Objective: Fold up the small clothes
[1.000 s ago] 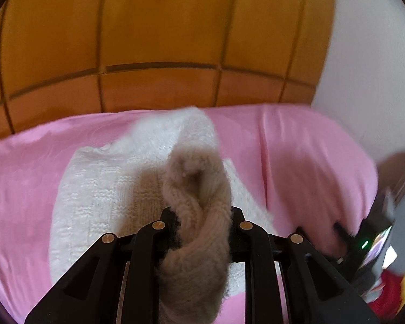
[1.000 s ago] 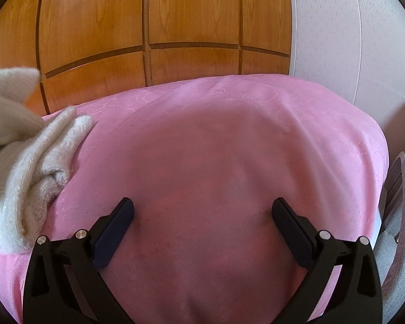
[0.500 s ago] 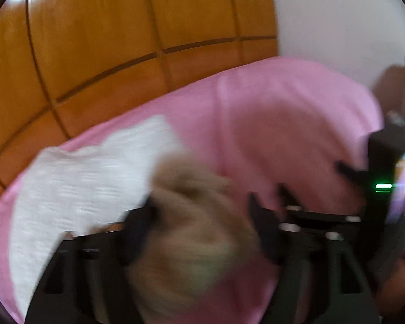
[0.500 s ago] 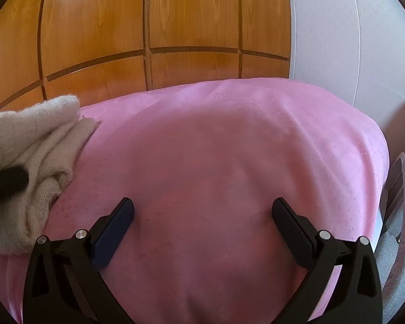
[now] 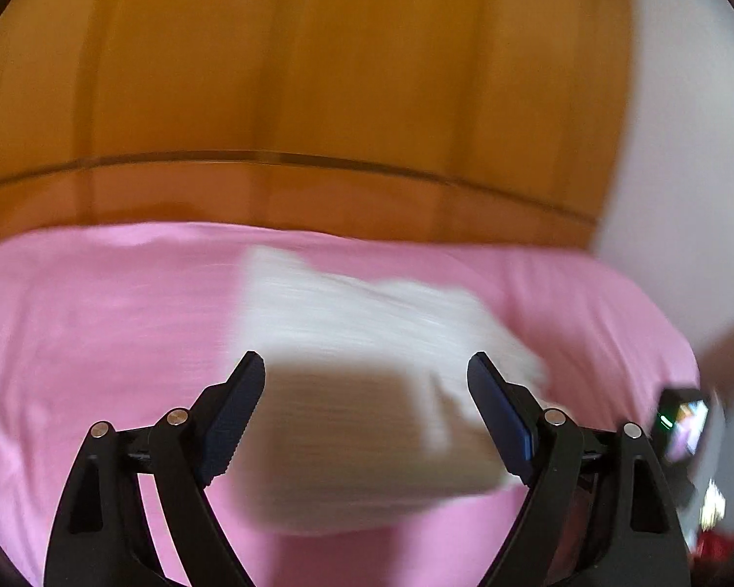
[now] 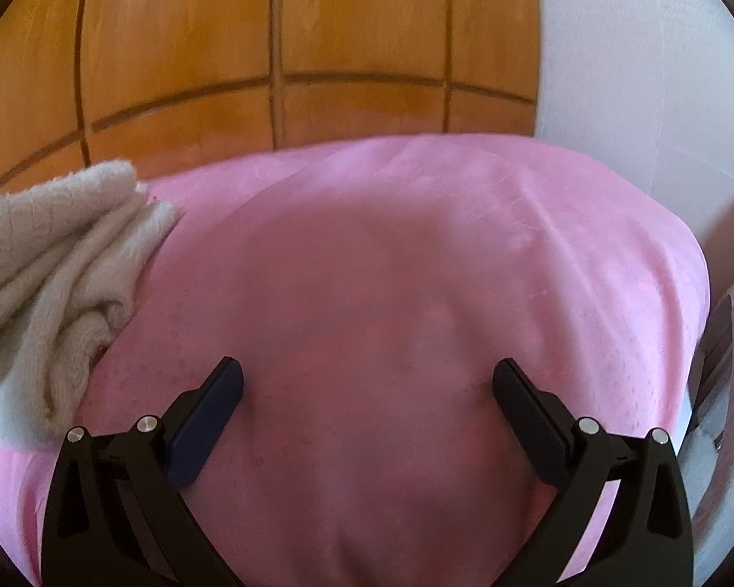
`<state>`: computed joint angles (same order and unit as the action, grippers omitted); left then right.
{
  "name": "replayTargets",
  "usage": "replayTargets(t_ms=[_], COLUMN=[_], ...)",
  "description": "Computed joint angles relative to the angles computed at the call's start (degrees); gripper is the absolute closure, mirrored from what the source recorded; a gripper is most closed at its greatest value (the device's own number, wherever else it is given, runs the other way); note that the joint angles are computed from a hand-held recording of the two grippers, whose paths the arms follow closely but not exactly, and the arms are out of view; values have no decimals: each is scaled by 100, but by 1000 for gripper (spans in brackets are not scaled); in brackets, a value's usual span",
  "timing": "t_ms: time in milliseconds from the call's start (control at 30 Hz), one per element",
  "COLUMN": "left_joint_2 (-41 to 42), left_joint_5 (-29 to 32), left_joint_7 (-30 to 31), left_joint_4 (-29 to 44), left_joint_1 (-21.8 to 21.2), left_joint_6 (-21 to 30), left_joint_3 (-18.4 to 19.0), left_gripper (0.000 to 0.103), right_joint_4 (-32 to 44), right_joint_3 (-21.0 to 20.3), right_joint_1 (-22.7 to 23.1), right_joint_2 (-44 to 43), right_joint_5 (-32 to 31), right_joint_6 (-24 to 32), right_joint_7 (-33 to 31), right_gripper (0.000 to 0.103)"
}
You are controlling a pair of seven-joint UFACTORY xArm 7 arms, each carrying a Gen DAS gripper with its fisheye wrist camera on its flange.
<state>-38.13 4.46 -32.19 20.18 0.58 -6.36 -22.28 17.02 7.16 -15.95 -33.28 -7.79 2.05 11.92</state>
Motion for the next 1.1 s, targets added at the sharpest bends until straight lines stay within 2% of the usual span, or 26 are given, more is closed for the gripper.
replayTargets(t_ms=[67, 133, 167, 200, 300, 367, 433, 567, 600, 633, 667, 700, 733, 767, 833, 867, 900, 967, 1033, 1067, 1100], left_joint_2=[-370, -853, -1007, -1179, -1401, -1458, -1404, -938, -826, -741, -604, -348, -199, -237, -322, -404, -587, -780, -856, -880, -813], left_joint_5=[-85, -53, -9, 61, 260, 352, 475, 723, 746, 739, 736, 753, 745, 701, 628, 595, 602, 712, 817, 837, 885], left_joint_7=[-101, -44, 32, 148, 503, 674, 764, 892, 850, 793, 775, 832, 865, 768, 599, 538, 488, 471, 475, 421, 397], left_joint_4=[-278, -650, -768, -911, -1189, -1290, -1275, -1019, -912, -831, -739, -602, -498, -426, -446, -486, -552, -608, -673, -688, -699], left_joint_1=[161, 234, 205, 137, -205, -311, -203, 549, 885, 1160, 1380, 1430, 1402, 1584, 1575, 1505, 1541, 1736, 1830, 1855, 1845], left_joint_6=[-6, -23, 11, 70, 215, 274, 289, -3, -81, -159, -221, -182, -77, 44, 15, 6, -16, -70, -51, 50, 133], left_joint_3=[88, 205, 273, 344, 505, 491, 192, -632, -978, -1243, -1411, -1388, -1337, -1526, -1425, -1334, -1390, -1675, -1954, -2081, -2115], left_gripper=[19, 19, 19, 19, 19, 19, 19, 19, 20, 28, 42, 52, 68, 72, 76, 77, 78, 78, 78, 78, 78], right_joint_4=[261, 243, 263, 302, 703, 934, 1142, 1580, 1638, 1797, 1894, 2071, 2331, 2523, 2740, 2804, 2794, 2771, 2751, 2785, 2829], right_joint_3=[-499, -1154, -1594, -1858, -3153, -3823, -4315, -4942, -5034, -5259, -5361, -5479, -5548, -5516, -5177, -4817, -4499, -3808, -3386, -3237, -3259], right_joint_1=[484, 1133, 1619, 1932, 3571, 4394, 4987, 5639, 5736, 5990, 6116, 6291, 6392, 6424, 6236, 5993, 5759, 5161, 4684, 4438, 4359], right_joint_2=[-147, -511, -752, -873, -1323, -1480, -1480, -959, -865, -673, -551, -344, -85, 129, 311, 331, 297, 345, 564, 777, 988], right_joint_5=[170, 606, 916, 1092, 2129, 2832, 3479, 4460, 4685, 5019, 5228, 5408, 5458, 5446, 5301, 5071, 4901, 4405, 4125, 3957, 3994], right_joint_6=[690, 747, 832, 933, 1840, 2317, 2675, 3135, 3154, 3211, 3270, 3377, 3559, 3681, 3576, 3307, 3076, 2395, 2150, 2298, 2616], right_joint_7=[-265, -530, -761, -923, -1853, -2243, -2439, -2510, -2552, -2616, -2690, -2775, -2809, -2865, -3015, -3059, -3079, -3148, -3060, -2948, -2939], right_gripper=[2, 2, 2, 2, 2, 2, 2, 6, 12, 24, 32, 51, 65, 71, 82, 85, 96, 99, 103, 103, 103])
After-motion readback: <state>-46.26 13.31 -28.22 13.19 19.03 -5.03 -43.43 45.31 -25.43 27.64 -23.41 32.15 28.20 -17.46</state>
